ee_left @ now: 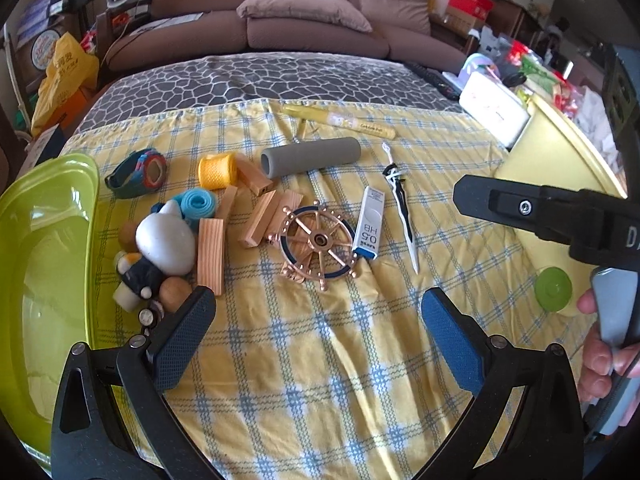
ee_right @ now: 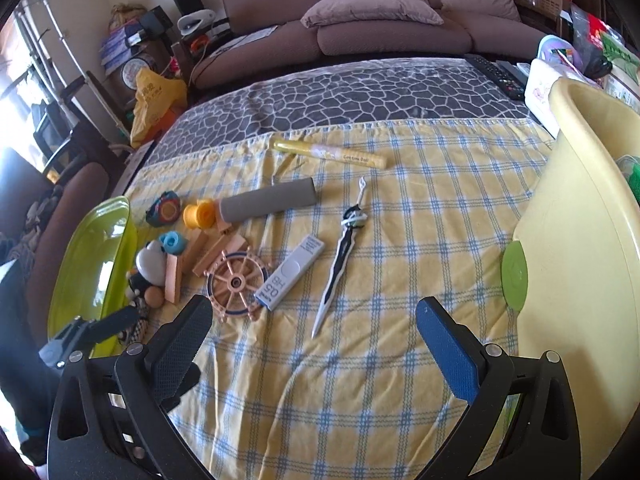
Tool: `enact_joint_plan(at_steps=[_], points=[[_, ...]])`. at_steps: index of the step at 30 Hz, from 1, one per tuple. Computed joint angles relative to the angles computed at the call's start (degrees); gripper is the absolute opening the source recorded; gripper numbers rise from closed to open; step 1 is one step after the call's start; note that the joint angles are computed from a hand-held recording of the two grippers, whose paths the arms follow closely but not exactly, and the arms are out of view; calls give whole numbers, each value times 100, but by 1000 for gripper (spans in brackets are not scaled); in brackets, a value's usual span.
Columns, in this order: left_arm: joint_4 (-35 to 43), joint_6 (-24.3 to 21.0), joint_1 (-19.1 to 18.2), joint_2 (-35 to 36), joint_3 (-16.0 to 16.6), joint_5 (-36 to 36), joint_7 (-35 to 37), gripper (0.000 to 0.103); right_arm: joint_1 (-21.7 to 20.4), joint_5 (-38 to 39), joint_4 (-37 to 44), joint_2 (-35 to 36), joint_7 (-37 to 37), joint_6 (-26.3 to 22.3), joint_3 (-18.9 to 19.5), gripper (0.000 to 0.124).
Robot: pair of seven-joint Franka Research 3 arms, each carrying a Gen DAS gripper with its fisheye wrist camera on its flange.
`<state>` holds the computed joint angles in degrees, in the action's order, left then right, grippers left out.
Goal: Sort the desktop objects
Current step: 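Move the right gripper toward the copper ship's-wheel ornament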
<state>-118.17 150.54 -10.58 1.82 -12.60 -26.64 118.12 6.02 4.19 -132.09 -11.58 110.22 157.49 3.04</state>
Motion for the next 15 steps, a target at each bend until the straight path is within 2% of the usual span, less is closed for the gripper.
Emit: enact_joint_plan(at_steps=[7,10,15], points=[[477,186,-39,635,-157,770,-287,103,39,270,272,241,-264,-33,-123,103],[572,199,31,783,-280,840,-217,102,31,282,330,304,-263,-97,-141,103],[583,302,-80,920,-245,1693,-728,83,88,647,308,290,-427,-45,-211,103]])
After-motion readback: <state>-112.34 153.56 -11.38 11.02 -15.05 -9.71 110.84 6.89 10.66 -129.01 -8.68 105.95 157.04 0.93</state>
